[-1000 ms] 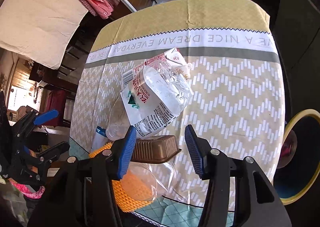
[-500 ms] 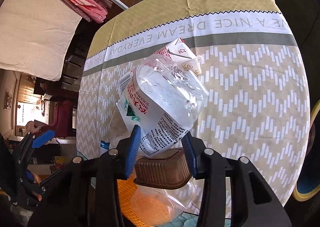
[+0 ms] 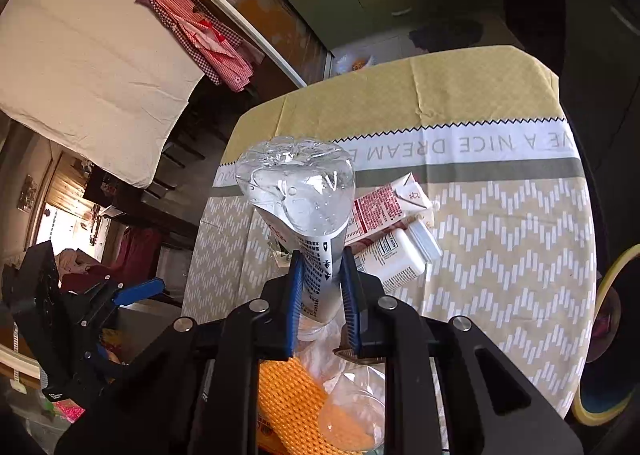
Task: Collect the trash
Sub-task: 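Drop the bottle into the bin with the right tool while the left tool grasps the juice carton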
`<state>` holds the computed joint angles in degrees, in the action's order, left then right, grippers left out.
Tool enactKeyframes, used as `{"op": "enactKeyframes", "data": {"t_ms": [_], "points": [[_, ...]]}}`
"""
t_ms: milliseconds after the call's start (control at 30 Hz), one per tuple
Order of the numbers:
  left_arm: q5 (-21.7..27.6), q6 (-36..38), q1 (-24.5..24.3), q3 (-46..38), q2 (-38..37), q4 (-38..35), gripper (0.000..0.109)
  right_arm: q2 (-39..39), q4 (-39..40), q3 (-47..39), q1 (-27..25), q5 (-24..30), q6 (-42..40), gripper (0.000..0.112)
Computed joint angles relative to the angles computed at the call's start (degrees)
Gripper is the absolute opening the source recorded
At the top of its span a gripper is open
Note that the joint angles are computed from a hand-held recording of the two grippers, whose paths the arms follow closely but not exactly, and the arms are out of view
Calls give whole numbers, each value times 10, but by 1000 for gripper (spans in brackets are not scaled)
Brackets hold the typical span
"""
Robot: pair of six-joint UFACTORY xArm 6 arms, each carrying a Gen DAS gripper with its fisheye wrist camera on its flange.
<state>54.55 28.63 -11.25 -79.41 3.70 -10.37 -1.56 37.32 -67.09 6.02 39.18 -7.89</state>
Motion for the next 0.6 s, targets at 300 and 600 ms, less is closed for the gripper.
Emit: {"op": "enactKeyframes", "data": {"t_ms": [300, 600], "points": [[-11, -11, -8, -17, 14, 14, 82, -86, -62, 40, -10, -32, 19, 19], [-39, -1, -61, -132, 125, 17, 82, -266, -174, 157, -123, -5, 64, 19]]}}
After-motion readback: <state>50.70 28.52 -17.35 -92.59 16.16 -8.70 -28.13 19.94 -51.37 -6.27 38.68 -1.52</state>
